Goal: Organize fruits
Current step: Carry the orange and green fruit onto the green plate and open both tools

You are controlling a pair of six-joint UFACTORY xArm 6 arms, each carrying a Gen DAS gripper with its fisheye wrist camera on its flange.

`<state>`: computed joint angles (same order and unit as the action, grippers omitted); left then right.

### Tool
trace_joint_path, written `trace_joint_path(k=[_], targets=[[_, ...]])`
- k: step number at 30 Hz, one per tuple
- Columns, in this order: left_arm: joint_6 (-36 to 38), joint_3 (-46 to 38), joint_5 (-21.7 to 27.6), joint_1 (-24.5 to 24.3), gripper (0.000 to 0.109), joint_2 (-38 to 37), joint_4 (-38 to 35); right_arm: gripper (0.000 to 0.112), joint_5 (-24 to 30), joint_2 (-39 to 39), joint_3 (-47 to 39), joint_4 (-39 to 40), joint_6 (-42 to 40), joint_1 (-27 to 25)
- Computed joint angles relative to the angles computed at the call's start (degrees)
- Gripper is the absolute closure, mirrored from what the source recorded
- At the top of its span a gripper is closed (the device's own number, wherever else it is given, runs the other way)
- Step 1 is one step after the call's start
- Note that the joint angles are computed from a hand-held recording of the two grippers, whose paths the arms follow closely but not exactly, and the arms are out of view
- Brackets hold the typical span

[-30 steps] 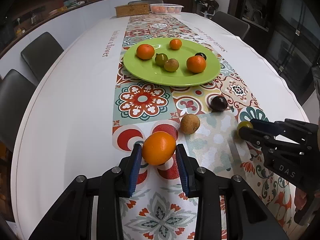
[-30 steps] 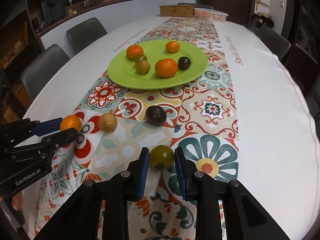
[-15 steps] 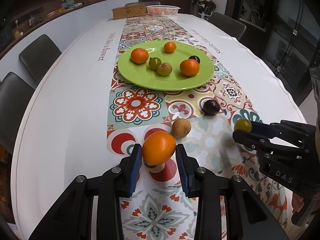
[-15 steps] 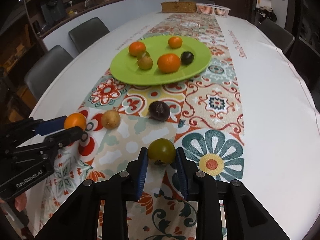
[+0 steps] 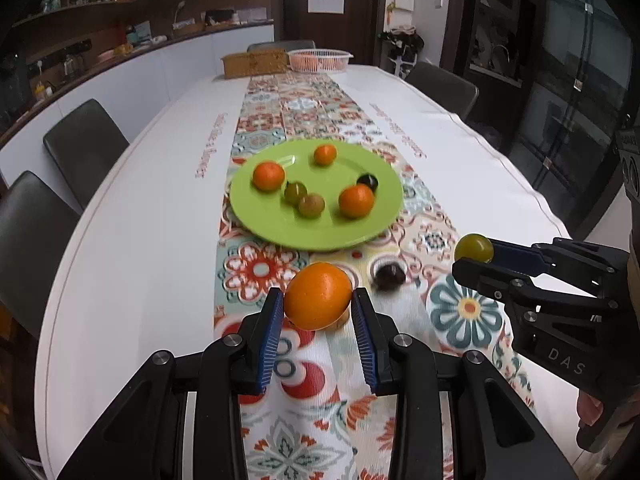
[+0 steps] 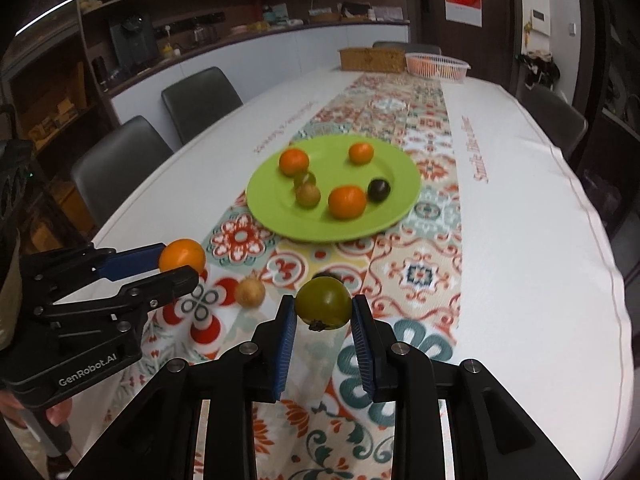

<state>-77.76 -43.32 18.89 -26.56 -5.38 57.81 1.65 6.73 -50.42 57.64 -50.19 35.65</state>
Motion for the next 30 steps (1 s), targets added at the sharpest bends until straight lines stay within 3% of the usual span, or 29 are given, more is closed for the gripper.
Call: trace_joint_path(k=[19,30], targets=[[2.8,-11.2,-1.6,3.2,0.074,6.6,2.4,0.083,3.9,6.7,-13.5,-2.7,-3.3,-4.0],[9.4,-19.4,-6.5,7.5,0.074,16.4,-1.0,0.083,7.9,16.6,-25.1,-11.5,2.7,-6.7]])
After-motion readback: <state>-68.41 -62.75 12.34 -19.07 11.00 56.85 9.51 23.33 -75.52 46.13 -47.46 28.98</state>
